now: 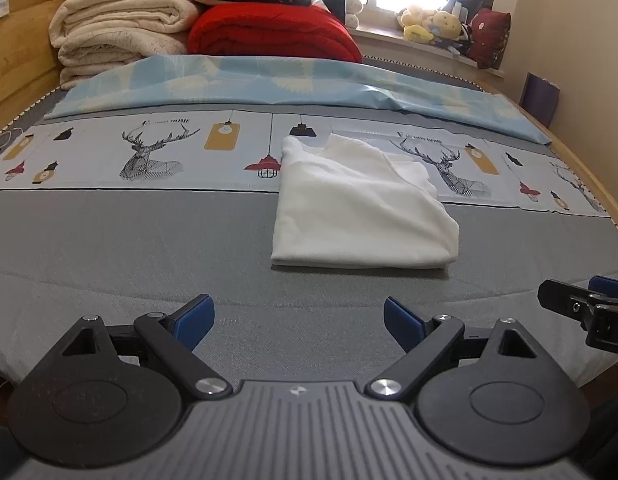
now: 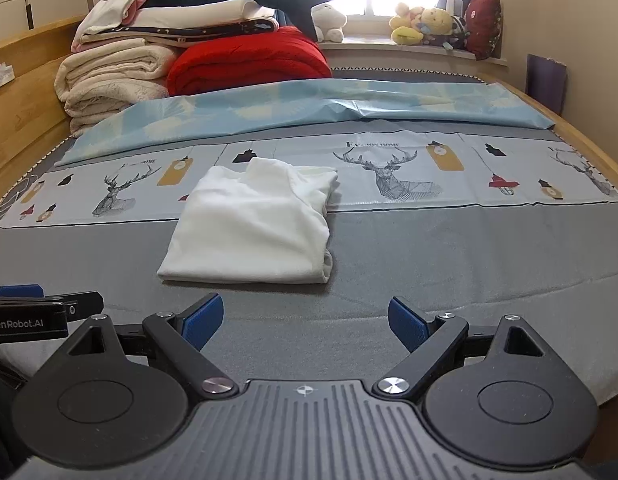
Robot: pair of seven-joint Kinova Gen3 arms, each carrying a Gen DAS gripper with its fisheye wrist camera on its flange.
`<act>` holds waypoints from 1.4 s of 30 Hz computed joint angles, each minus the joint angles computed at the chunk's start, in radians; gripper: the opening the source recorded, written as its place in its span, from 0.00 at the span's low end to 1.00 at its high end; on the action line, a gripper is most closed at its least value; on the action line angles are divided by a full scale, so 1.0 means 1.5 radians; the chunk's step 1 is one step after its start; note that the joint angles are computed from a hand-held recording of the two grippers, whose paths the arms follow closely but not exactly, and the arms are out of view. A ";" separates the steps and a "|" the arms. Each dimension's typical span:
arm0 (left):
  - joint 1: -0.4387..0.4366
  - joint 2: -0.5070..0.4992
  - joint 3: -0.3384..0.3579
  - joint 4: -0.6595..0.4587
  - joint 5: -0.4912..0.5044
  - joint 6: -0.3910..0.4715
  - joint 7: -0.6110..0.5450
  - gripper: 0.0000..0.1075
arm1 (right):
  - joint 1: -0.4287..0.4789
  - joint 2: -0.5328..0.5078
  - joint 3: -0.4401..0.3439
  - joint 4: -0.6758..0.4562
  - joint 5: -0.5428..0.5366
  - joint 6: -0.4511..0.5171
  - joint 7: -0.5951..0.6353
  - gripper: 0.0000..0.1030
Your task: Fold small clothes
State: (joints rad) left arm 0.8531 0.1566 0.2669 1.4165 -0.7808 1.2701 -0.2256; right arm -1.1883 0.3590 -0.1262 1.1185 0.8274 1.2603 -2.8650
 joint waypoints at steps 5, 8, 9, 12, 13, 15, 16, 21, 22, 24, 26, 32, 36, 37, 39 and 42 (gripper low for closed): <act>-0.001 -0.003 0.000 0.004 -0.002 -0.003 0.004 0.88 | -0.001 0.003 0.000 -0.004 0.000 0.001 0.007 0.88; -0.001 -0.003 0.001 0.005 -0.003 -0.005 0.005 0.88 | -0.002 0.002 0.000 -0.002 -0.002 -0.001 0.009 0.88; -0.001 -0.003 0.002 0.006 -0.004 -0.005 0.004 0.88 | -0.003 0.001 0.000 -0.002 -0.001 -0.001 0.010 0.88; 0.001 -0.001 0.003 0.004 -0.006 -0.003 0.004 0.88 | -0.002 0.000 0.000 -0.001 -0.002 -0.002 0.011 0.88; 0.002 -0.001 0.002 0.004 -0.006 -0.003 0.003 0.88 | -0.001 0.000 0.000 -0.001 -0.002 -0.002 0.011 0.88; 0.001 -0.001 0.002 0.003 -0.006 -0.003 0.001 0.88 | -0.002 0.000 0.000 -0.001 -0.002 -0.001 0.011 0.88; 0.002 -0.001 0.002 0.003 -0.006 -0.004 0.000 0.88 | -0.002 0.000 0.000 -0.001 -0.002 -0.001 0.011 0.88; 0.003 0.000 0.001 0.004 -0.007 -0.004 0.000 0.88 | -0.002 0.002 -0.001 -0.004 -0.004 0.000 0.015 0.88; 0.002 -0.001 0.001 0.004 -0.007 -0.005 0.000 0.88 | -0.003 0.003 0.000 -0.006 -0.004 0.001 0.016 0.88; 0.002 -0.001 0.001 0.005 -0.008 -0.006 -0.001 0.88 | -0.004 0.005 0.000 -0.008 -0.004 0.002 0.018 0.88; 0.002 -0.001 0.002 0.004 -0.008 -0.006 -0.002 0.88 | -0.005 0.006 0.001 -0.010 -0.005 0.004 0.020 0.88; 0.003 -0.001 0.002 0.004 -0.009 -0.006 -0.002 0.88 | -0.006 0.007 0.003 -0.012 -0.006 0.004 0.020 0.88; 0.004 0.001 0.002 0.002 -0.010 -0.005 -0.001 0.88 | -0.007 0.008 0.004 -0.013 -0.006 0.004 0.021 0.88; 0.005 0.001 0.001 0.002 -0.010 -0.004 -0.001 0.88 | -0.007 0.008 0.004 -0.013 -0.006 0.005 0.021 0.88; 0.005 0.000 0.001 0.003 -0.010 -0.006 -0.001 0.88 | -0.008 0.008 0.004 -0.013 -0.006 0.005 0.021 0.88; 0.006 0.002 0.001 0.001 -0.011 -0.004 -0.001 0.88 | -0.008 0.008 0.005 -0.014 -0.006 0.005 0.022 0.88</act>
State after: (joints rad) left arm 0.8616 0.1589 0.2687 1.4178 -0.7973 1.2636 -0.2271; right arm -1.1999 0.3714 -0.1193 1.0977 0.8178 1.2672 -2.8327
